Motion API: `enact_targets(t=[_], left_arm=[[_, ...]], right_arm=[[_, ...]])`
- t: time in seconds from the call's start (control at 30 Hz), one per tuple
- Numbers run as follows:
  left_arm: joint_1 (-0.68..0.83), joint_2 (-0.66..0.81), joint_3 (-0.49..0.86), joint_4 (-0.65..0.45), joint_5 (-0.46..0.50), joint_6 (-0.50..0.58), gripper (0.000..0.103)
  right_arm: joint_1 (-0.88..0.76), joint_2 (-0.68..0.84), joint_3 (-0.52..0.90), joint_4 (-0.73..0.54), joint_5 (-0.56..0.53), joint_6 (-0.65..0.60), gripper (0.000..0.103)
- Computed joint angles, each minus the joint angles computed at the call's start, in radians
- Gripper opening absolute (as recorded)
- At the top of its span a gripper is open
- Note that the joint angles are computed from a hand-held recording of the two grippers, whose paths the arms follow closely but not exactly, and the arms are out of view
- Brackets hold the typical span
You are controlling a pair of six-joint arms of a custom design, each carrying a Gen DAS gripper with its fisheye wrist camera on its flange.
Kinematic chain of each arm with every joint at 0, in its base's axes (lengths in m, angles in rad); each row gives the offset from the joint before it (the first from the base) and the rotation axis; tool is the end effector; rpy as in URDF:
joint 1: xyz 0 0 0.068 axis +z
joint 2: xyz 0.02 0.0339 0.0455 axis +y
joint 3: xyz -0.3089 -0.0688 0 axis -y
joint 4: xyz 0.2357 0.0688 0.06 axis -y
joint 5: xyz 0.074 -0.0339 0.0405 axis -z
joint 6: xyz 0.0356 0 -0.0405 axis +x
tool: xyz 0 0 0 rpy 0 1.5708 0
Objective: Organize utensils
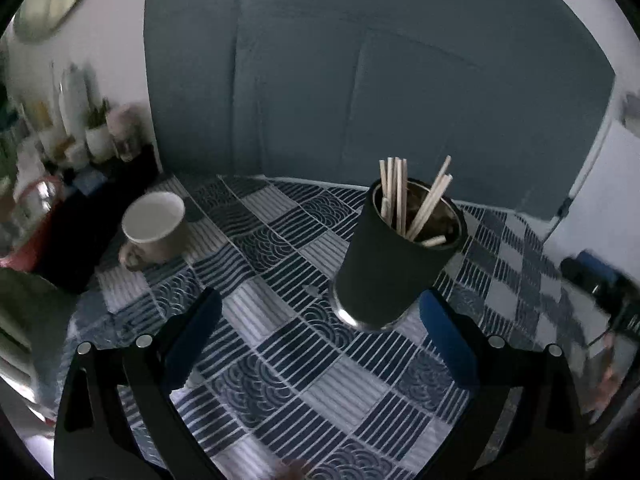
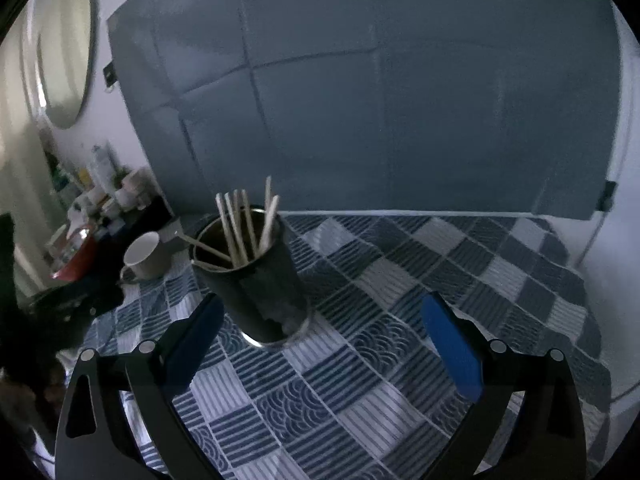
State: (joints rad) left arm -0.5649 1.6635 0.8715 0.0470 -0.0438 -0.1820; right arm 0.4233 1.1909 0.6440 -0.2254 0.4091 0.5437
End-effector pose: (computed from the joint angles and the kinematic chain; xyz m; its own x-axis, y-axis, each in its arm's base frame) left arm 0.2858 -0.1793 0.2212 -0.6551 0.2011 -0.7283 0.3956 0.9125 -0.1039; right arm 0.2013 0.0751 0.2546 -0.6050 0.2480 -0.7566 0.2289 0.9643 0.1330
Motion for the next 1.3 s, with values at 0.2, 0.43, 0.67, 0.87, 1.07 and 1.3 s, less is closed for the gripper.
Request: enact_targets(t=[0.2,0.43,0.67,0.87,1.07,1.3], left_arm=[[-0.052,-0.096,-0.038,-0.030,-0.060,0.051,0.097],[-0.052,-0.169,-0.022,-0.122,-0.007,-0.025,0.097],[-0.077,-0.224,-0.033,-0.204,-0.046,-0.096,0.097],[-0.106,-0.242,-0.043,-0.263,-0.046,-0.097,0.097],[-0.129,-0.237,-0.065,-0.263,-0.044,-0.117,0.097],[-0.123,-0.238,-0.082,-0.255,-0.015,-0.147,0.097]], right_arm=[[0.057,-0.111,0.028,-0.153,0.045,0.084,0.095],[0.160,-0.146,0.105,-0.328,0.131,0.185,0.095],[0.317,-0.135,0.161,-0.478,0.247,0.307,0.095],[0.398,-0.106,0.180,-0.549,0.284,0.403,0.095],[0.437,-0.085,0.175,-0.542,0.274,0.414,0.095],[0.423,-0.069,0.152,-0.513,0.220,0.433,0.095]])
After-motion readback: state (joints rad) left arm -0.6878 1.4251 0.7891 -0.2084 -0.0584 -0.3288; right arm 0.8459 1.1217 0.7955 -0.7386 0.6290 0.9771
